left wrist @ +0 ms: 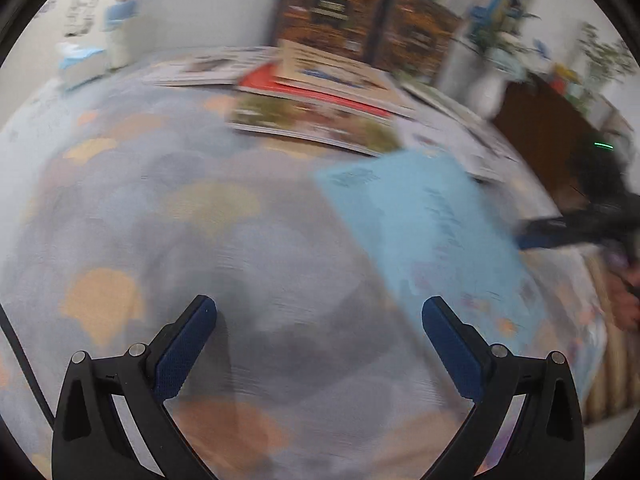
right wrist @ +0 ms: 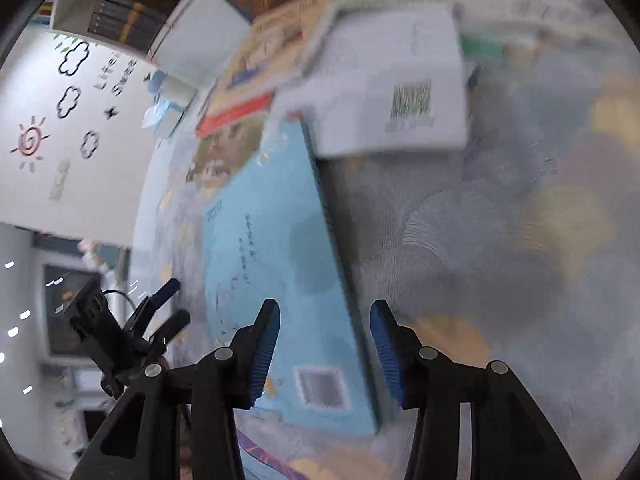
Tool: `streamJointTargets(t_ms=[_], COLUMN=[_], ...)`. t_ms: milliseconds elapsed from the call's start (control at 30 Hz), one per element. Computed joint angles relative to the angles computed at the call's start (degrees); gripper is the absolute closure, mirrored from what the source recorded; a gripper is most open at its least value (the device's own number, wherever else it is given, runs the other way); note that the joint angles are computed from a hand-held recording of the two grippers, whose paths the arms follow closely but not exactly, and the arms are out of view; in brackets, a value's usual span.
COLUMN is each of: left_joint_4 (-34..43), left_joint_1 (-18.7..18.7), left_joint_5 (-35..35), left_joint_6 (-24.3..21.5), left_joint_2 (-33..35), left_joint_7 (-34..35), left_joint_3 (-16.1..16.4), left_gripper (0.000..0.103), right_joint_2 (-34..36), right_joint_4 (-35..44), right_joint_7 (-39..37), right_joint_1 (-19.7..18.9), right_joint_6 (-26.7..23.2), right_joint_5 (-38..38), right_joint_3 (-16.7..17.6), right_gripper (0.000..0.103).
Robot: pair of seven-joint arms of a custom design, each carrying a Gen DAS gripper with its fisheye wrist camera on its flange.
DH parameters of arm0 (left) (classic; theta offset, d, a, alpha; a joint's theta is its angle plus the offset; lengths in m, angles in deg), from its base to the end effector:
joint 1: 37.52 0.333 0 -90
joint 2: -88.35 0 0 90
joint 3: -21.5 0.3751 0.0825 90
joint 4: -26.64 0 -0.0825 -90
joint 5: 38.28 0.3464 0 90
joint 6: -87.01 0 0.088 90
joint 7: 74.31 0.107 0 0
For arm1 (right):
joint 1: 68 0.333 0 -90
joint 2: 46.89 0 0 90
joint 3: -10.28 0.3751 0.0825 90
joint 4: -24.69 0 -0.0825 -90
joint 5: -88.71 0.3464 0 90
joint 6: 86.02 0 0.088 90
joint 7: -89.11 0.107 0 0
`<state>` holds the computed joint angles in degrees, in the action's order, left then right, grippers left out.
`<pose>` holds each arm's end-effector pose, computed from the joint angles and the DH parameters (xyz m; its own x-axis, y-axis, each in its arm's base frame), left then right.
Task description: Organize books
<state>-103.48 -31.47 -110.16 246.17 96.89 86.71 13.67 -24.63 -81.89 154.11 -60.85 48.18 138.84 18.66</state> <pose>0.5260 0.0277 0.3965 -0.2244 -0.9291 0.2939 -0.8212 0.0180 -0.5703 0.6172 0.1725 0.4048 0.1222 -0.7680 -0.6287 -0.9878 -0.0326 -0.1522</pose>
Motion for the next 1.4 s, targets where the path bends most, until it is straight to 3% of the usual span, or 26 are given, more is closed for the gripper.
streamJointTargets(t_ms=[67, 167, 233, 400, 567, 600, 700, 833, 967, 1167, 1333, 1400], left_joint_4=[0.51, 0.45, 0.53, 0.42, 0.41, 0.39, 0.5, 0.43, 0.66, 0.82, 0.92, 0.64], left_joint_1=[0.67, -1.57, -1.98, -2.46, -2.67, -2.56, -2.34, -2.44, -1.75, -1.44, -0.48, -0.93], left_joint_5=[-1.12, -0.4, -2.42, -2.57, -1.74, -1.93, -2.34, -2.69, -4.09, -5.77, -7.25, -7.44], left_joint_6=[-4.77, 1.14, 3.56, 5.66, 7.41, 7.39, 7.17, 7.82, 5.85, 3.3, -1.56, 0.08], left_joint_2=[-0.1, 0.95, 1.49, 1.74, 2.08, 2.04, 2.08, 2.15, 2.0, 1.65, 0.86, 0.43], left_joint_7=[1.75, 3.47, 6.24, 7.02, 6.69, 6.85, 7.13, 7.31, 8.43, 9.69, 10.46, 10.02], left_joint_3=[-0.1, -1.02, -1.76, -2.17, -2.69, -2.82, -2.89, -3.0, -2.75, -1.96, -0.59, -0.23], left_gripper=[0.001, 0.001, 0.001, 0.001, 0.001, 0.001, 0.001, 0.001, 0.001, 0.001, 0.0, 0.0], right_joint_2=[2.16, 6.83, 9.16, 8.78, 10.94, 11.25, 10.83, 10.42, 9.55, 8.98, 6.14, 5.05], right_joint_4=[1.83, 5.34, 8.16, 8.62, 11.67, 11.83, 11.08, 10.14, 9.09, 7.93, 3.36, 1.65], right_joint_7=[-8.36, -15.94, -17.93, -18.72, -15.38, -14.4, -12.52, -12.99, -14.68, -13.55, -15.36, -16.15], right_joint_1=[-2.94, -6.44, -6.22, -2.14, -0.79, -1.04, -0.15, -1.94, -3.06, 0.11, -0.46, -0.3], right_joint_6=[-2.82, -11.11, -15.5, -12.36, -11.27, -11.0, -7.27, -8.74, -12.71, -9.35, -8.07, -8.17], right_joint_5=[5.54, 13.95, 13.46, 11.92, 10.7, 11.27, 10.07, 11.47, 14.58, 16.89, 24.49, 26.69], right_joint_3=[2.23, 4.15, 3.81, 2.99, 3.26, 3.38, 2.82, 4.24, 4.9, 4.66, 5.06, 4.56], right_gripper=[0.054, 0.052, 0.055, 0.055, 0.056, 0.059, 0.079, 0.079, 0.079, 0.079, 0.089, 0.09])
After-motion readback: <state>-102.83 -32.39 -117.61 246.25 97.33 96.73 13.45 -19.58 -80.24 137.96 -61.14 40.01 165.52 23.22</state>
